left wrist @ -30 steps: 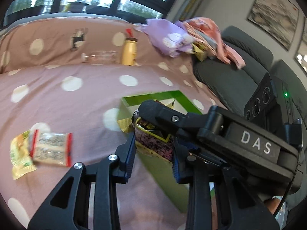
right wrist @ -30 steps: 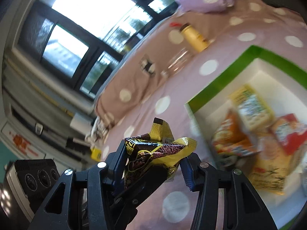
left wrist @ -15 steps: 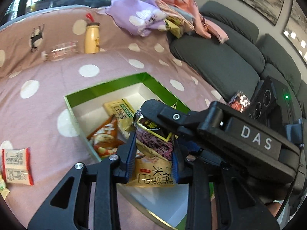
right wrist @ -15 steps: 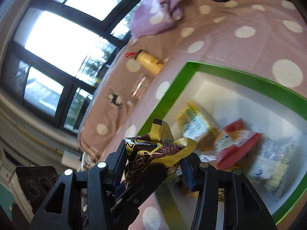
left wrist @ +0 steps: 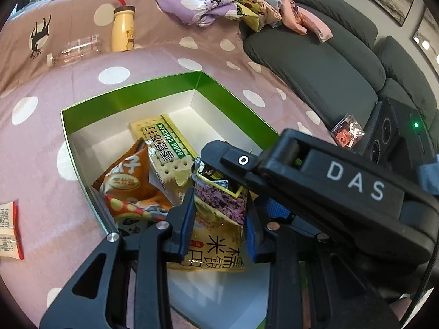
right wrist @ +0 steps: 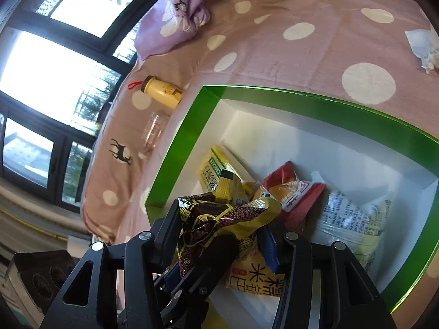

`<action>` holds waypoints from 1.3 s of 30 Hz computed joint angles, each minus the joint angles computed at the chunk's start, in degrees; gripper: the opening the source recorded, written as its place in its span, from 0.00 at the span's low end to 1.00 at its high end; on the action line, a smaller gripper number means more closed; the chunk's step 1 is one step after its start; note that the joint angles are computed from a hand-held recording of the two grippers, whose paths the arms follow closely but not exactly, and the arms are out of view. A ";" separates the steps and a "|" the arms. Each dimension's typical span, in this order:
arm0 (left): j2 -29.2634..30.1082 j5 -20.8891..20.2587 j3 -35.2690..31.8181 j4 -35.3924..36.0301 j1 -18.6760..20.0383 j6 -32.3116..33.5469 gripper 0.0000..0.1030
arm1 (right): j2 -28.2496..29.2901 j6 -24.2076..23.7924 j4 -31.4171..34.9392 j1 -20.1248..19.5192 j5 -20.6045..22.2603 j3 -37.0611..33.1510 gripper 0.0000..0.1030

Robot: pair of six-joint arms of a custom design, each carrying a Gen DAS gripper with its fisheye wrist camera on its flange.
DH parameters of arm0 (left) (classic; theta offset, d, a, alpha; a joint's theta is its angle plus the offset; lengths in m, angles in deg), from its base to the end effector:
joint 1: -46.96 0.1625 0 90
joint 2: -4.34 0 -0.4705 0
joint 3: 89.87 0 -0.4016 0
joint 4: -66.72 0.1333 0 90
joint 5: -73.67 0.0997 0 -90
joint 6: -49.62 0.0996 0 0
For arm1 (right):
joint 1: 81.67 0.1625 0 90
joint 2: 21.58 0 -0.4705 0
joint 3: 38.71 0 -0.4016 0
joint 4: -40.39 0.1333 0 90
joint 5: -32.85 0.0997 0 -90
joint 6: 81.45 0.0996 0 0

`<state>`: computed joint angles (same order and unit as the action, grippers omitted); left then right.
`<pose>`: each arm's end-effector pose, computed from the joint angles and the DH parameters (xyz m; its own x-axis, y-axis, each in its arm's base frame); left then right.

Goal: Organize snacks
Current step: 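Carry the brown-and-gold bag into the green box and open the right gripper, then move the right gripper back to the green-and-yellow bag on the bedspread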

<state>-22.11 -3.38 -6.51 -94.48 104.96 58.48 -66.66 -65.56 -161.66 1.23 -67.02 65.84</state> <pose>-0.2713 -0.7279 -0.0339 -0.7665 0.5905 -0.2526 0.6392 0.7397 -0.2104 0.0319 -0.6839 0.1693 -0.9035 0.4121 -0.1173 0.3353 0.5096 -0.7924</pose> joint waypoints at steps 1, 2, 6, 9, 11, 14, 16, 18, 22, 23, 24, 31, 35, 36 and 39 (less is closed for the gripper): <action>-0.02 0.24 0.14 -0.12 -0.14 -0.03 0.31 | -0.03 0.19 0.00 0.12 -0.59 0.05 0.52; -0.05 0.39 0.32 -0.30 -0.19 0.03 0.31 | 0.02 0.14 0.17 0.31 -1.45 -0.09 0.52; -1.15 -0.44 1.81 -1.83 -0.16 -0.42 0.31 | 0.27 -0.94 -0.04 1.53 -5.56 -0.56 0.53; -2.87 -2.10 3.18 -3.11 0.21 -0.94 0.35 | 0.61 -2.33 -2.37 2.34 -8.17 -0.57 0.56; -4.43 -1.52 4.70 -4.91 0.34 -1.35 0.44 | 0.61 -3.61 -4.77 2.49 -7.28 -0.04 0.58; -7.11 -0.80 7.62 -8.70 1.00 -2.29 0.57 | 0.68 -5.42 -8.02 2.77 -5.05 0.60 0.70; -9.51 0.81 10.23 -11.68 1.71 -3.27 0.61 | 0.96 -7.05 -9.11 3.33 -4.35 0.49 0.74; -10.95 4.01 12.20 -14.83 2.11 -4.41 0.68 | 1.36 -8.54 -9.00 3.97 -4.38 -0.06 0.75; -14.67 13.16 16.10 -19.05 3.71 -9.99 0.70 | 2.69 -12.66 -7.66 5.98 -6.62 -1.79 0.76; -15.55 14.35 16.99 -19.84 4.30 -11.76 0.71 | 3.18 -14.05 -7.35 6.62 -7.49 -2.35 0.76; -16.48 15.14 17.93 -20.53 4.98 -13.47 0.72 | 3.62 -15.08 -7.28 7.13 -8.20 -2.72 0.76; -19.57 20.29 20.64 -24.33 8.67 -20.30 0.77 | 7.37 -21.72 -4.85 10.87 -11.71 -6.07 0.76; -20.13 22.81 20.66 -24.66 9.53 -21.21 0.77 | 9.83 -25.90 -3.38 12.96 -13.97 -8.04 0.76; -20.16 23.00 20.60 -24.76 9.63 -21.23 0.77 | 10.46 -26.90 -2.62 13.45 -14.29 -8.64 0.76; -20.86 21.88 20.76 -23.30 10.50 -22.47 0.77 | 12.00 -29.08 -0.24 14.63 -14.36 -10.03 0.76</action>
<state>-42.96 18.50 14.25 -117.77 115.45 36.01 -54.67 -94.64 -161.90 15.87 -81.38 55.81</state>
